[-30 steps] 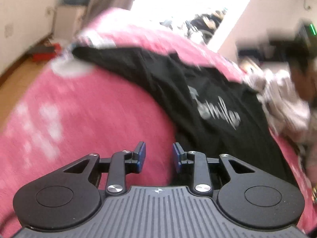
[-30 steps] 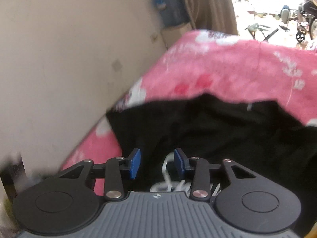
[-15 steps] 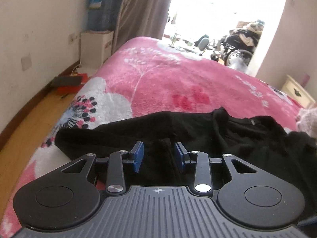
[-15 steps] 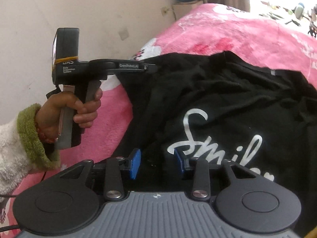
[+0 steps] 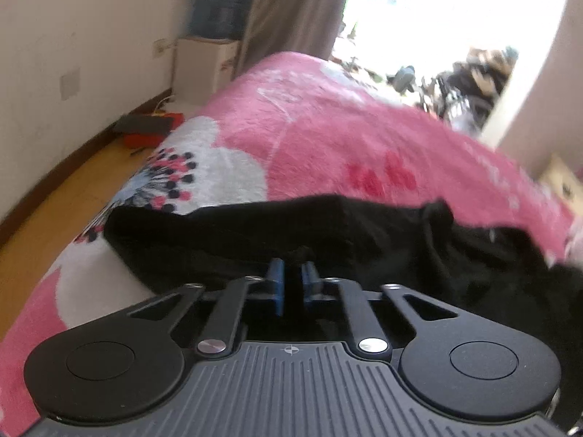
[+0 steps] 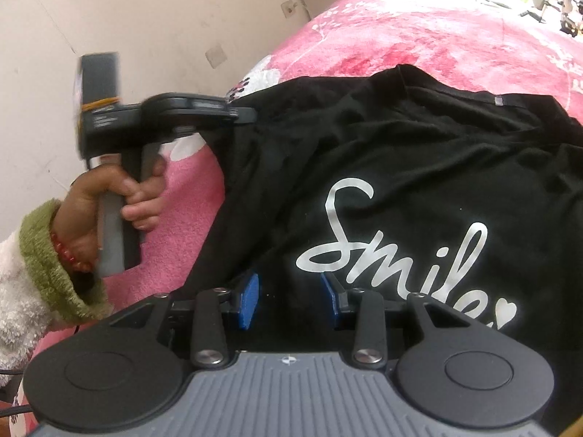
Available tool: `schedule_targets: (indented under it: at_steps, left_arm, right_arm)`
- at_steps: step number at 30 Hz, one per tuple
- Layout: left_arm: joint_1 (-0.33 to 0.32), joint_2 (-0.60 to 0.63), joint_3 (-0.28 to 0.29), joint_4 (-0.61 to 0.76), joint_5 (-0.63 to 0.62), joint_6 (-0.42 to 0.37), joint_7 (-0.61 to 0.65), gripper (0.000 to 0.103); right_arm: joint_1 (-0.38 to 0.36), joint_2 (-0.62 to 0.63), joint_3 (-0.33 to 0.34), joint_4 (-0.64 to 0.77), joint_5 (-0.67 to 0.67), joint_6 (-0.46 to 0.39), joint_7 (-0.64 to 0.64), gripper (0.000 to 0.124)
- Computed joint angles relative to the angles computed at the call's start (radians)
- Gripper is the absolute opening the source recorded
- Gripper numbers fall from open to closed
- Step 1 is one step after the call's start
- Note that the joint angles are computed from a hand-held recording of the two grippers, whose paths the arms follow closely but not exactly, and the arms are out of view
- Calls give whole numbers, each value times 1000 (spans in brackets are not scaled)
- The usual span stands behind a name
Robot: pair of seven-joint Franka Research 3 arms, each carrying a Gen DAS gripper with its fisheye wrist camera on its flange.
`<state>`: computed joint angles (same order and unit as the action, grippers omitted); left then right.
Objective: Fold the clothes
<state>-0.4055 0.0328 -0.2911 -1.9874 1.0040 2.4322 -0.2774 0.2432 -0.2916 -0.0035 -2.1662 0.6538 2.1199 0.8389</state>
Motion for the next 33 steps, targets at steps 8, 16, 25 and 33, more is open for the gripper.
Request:
schedule_targets:
  at_steps: [8, 16, 25, 33]
  left_arm:
    - [26, -271, -64, -254, 0, -5, -307, 2]
    - [40, -419, -98, -423, -249, 60, -308, 5]
    - [75, -456, -150, -417, -273, 9, -217, 11]
    - [165, -347, -68, -357, -208, 156, -66, 39]
  right_arm:
    - [-5, 9, -1, 3, 0, -2, 4, 41]
    - [0, 9, 9, -1, -25, 17, 4, 41]
    - [9, -2, 7, -7, -18, 36, -4, 41]
    - [32, -18, 11, -14, -4, 78, -75, 41]
